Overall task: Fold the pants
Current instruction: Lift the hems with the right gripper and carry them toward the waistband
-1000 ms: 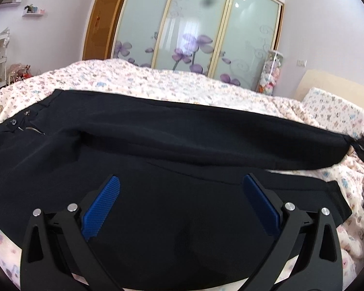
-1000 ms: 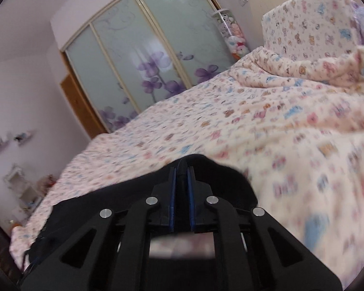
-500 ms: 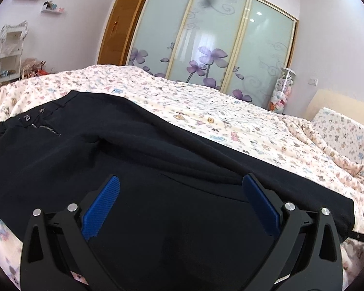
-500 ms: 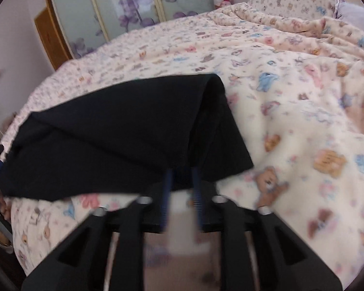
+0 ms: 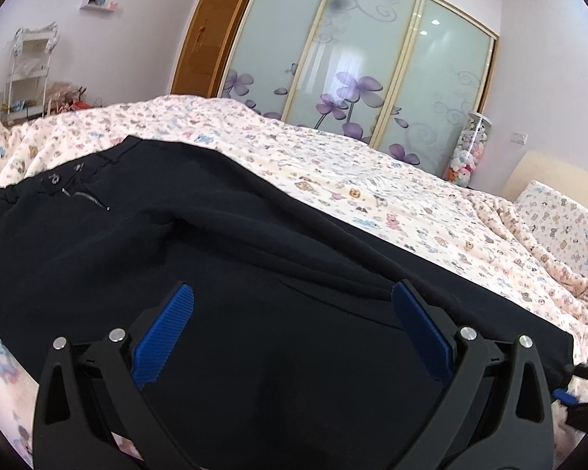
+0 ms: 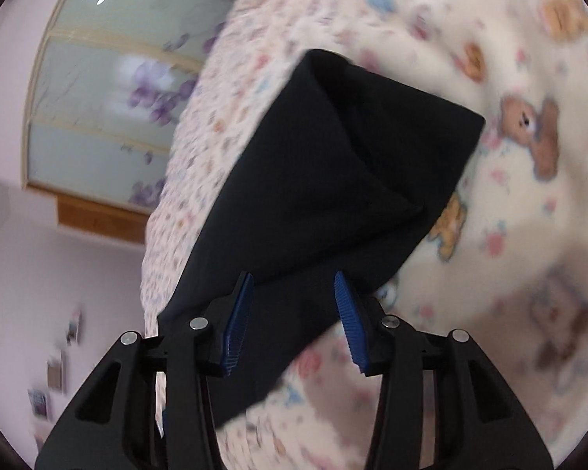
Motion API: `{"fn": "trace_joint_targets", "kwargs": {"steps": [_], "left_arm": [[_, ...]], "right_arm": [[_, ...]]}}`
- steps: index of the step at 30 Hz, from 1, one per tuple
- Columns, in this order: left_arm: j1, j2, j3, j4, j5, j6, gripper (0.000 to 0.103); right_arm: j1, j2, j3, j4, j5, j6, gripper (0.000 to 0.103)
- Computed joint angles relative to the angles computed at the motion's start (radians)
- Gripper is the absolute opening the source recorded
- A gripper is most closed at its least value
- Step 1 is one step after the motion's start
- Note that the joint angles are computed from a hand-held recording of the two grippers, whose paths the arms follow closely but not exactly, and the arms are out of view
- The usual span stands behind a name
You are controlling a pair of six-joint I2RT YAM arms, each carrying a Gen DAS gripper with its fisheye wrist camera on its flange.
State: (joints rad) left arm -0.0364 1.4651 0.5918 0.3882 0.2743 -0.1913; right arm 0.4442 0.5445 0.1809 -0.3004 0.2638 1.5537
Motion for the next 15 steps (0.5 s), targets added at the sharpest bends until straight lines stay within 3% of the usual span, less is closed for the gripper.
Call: {"fn": "trace_joint_targets", "kwargs": {"steps": [4,6,7,10,13,15], "left_arm": [[0.02,0.025,0.029,-0.036,0.032,-0.018,0.101],[0.025,0.033,0.034,-0.041,0.044,-0.03,0.101],[0.029,0.037,0.038,-0.043,0.047,-0.036,0.101],[0.042,0.039,0.036,-0.034,0.049,-0.045,0.101],[0.053,0.028,0.02,-0.005,0.042,-0.065,0.101],[0.059,0.013,-0.003,0.033,0.017,-0.08,0.101]], "right_arm": [[-0.032,0.028,-0.056,0.082,0.055,0.113,0.043],[-0.025,0.062,-0.064,0.103,0.084,0.125,0.017],[-0.037,0.085,-0.066,0.126,0.089,0.1,0.012],[0.028,0.061,-0.036,0.107,0.225,0.042,0.01],[0.168,-0.021,0.005,-0.037,0.424,0.066,0.01],[0.271,-0.096,-0.014,-0.17,0.525,0.225,0.01]]}}
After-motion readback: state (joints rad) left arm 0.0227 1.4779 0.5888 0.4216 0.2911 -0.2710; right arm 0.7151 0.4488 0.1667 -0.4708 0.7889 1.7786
